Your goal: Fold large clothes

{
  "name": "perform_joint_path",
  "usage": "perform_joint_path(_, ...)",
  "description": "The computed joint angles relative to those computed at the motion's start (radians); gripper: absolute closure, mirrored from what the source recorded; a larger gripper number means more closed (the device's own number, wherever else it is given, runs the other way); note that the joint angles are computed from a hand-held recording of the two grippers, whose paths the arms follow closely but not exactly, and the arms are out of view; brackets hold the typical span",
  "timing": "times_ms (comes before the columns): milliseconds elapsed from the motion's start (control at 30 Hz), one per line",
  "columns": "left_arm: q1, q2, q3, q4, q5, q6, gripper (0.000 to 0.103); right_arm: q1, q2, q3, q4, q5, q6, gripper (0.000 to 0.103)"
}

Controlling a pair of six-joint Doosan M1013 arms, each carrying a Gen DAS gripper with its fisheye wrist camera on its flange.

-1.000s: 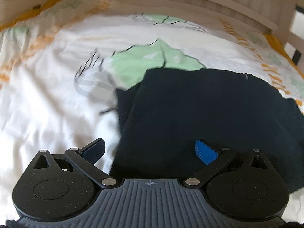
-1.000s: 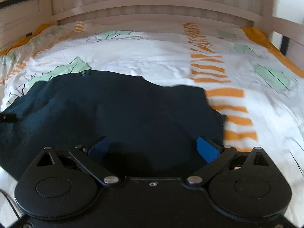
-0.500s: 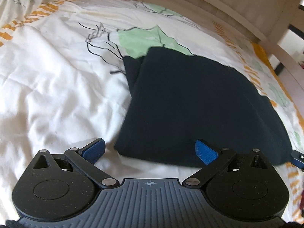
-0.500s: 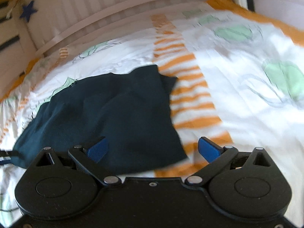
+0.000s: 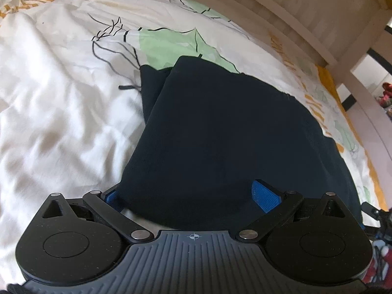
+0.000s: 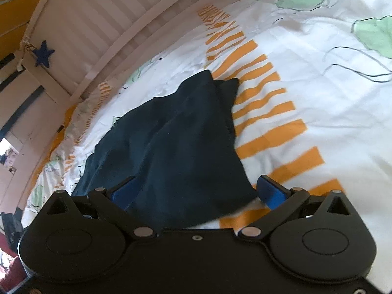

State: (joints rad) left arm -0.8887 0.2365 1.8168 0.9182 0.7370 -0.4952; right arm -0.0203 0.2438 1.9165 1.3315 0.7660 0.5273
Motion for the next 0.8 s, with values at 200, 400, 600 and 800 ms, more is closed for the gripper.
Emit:
perform_joint_path(200, 0.022, 0.008, -0.007, 0.019, -0.032, 0.025, 0.0, 0.006, 0.032, -0.023, 0.047, 0.048, -0.048, 0.0)
perform_joint_path(400, 0.051, 0.02, -0.019, 0.015, -0.08, 0.091, 0.001, 0.016, 0.054, -0.044, 0.062, 0.067, -0.066, 0.0)
perform_joint_path(600, 0.078, 0.037, -0.042, -0.007, -0.117, 0.143, 0.001, 0.021, 0.073, -0.057, 0.095, 0.077, -0.107, 0.0)
perform_joint_path(800, 0.086, 0.032, -0.035, 0.029, -0.158, 0.076, 0.005, 0.029, 0.082, -0.069, 0.093, 0.072, -0.107, 0.0)
